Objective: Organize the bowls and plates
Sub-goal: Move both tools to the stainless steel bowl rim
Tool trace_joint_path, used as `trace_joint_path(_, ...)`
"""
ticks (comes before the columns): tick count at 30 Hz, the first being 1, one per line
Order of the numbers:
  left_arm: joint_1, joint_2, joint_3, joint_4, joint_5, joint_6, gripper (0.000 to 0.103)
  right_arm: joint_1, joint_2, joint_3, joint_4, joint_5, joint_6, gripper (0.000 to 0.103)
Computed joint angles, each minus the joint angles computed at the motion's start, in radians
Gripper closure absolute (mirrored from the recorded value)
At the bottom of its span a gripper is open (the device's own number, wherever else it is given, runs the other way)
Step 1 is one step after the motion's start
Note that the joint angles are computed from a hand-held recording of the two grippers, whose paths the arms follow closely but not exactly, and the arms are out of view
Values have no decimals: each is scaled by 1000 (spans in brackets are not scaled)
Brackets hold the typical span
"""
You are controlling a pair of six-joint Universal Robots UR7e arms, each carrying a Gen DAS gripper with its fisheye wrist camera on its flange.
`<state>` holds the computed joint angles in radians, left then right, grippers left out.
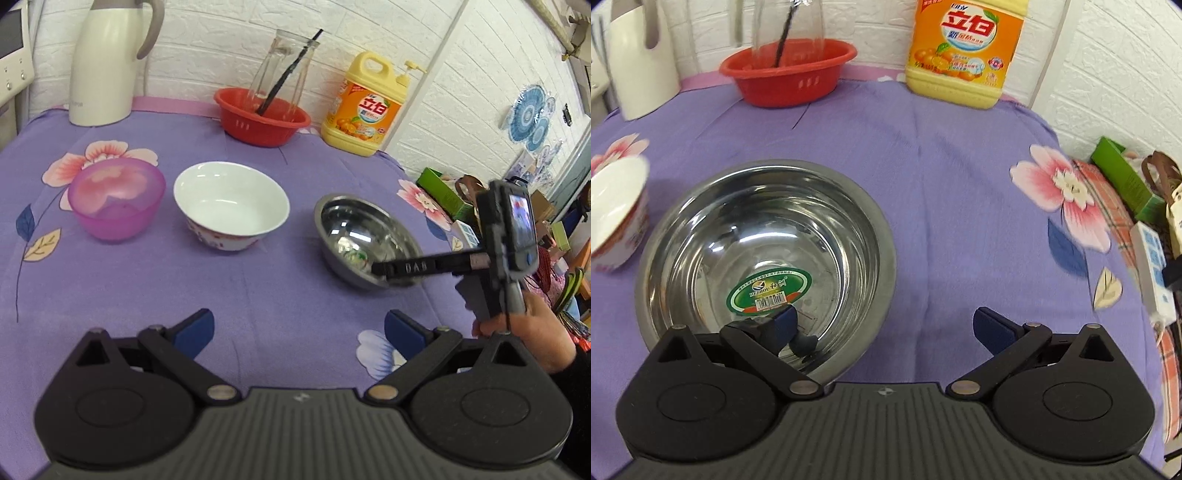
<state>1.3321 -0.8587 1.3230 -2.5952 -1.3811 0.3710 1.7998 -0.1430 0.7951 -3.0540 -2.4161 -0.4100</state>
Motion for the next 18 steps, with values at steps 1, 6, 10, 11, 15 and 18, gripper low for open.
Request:
trace_joint_path(1, -2, -6, 12, 0, -2, 0, 6, 2, -37, 77, -16, 20, 15, 0)
trace_joint_path(6, -9, 5, 19, 9, 1, -28, 6, 18, -123, 317, -222, 81, -36, 0)
trace_joint_path(10, -15, 79, -67, 35, -8, -125, 6, 20, -101, 315, -363, 102, -88, 0)
trace_joint_path(11, -17, 105, -98, 44, -5, -150, 5, 18, -89, 294, -371, 99, -92, 0)
trace_joint_path(15, -18, 192, -195, 49, 8, -205, 5, 1, -50, 232, -375, 132, -98, 0)
trace_joint_path(18, -18, 243, -250, 47, 33, -241, 6, -12, -33, 211, -371, 151, -98, 0)
